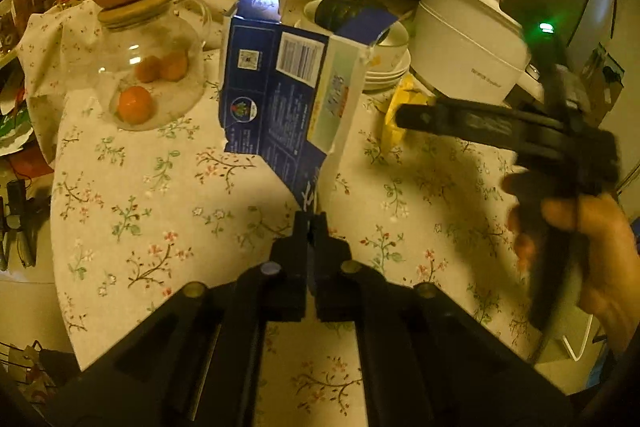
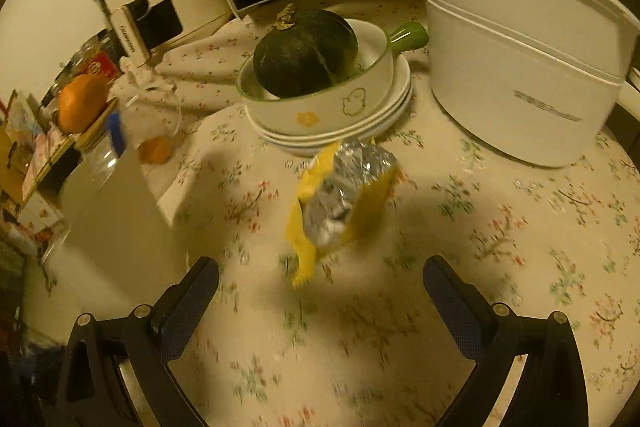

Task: Collect trash
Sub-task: 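Grasp the torn blue carton with the left tool while the right grasps the yellow wrapper and foil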

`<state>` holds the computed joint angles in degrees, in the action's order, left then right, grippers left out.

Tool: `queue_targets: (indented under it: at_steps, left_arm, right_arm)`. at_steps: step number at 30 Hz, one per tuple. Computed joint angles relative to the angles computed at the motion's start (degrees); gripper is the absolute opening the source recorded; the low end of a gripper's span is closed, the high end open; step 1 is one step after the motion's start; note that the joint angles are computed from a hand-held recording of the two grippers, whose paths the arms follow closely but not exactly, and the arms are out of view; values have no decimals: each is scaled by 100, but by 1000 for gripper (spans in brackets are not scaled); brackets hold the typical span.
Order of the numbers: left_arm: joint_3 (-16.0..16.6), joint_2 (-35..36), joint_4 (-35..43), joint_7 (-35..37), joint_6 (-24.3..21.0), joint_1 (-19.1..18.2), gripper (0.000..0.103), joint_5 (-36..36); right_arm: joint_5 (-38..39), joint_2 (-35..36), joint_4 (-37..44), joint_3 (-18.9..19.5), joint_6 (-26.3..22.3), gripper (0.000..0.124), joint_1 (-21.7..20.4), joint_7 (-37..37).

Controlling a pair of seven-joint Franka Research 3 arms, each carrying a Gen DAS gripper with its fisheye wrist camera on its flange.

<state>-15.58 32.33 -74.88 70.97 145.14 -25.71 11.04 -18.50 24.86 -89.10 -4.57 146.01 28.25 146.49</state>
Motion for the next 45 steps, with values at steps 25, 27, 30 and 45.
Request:
queue_targets:
  at_steps: [25, 27, 30, 45]
  left_arm:
    - [-337, -738, -613, 167, -17, -122, 3, -403]
    - [-384, -806, -667, 208, -6, -154, 3, -437]
    - [-449, -918, -772, 243, 8, -241, 3, -466]
    - [-490, -1124, -1066, 194, -398, -463, 61, -679]
  right_arm:
    - [295, -1926, -2420, 455, 779, 19, -422, -704]
    - [232, -2233, -2758, 583, 816, 19, -531, -645]
    - [190, -2719, -3257, 798, 822, 18, -724, -636]
    - [1245, -4494, -4843, 1579, 333, 46, -1278, -1211]
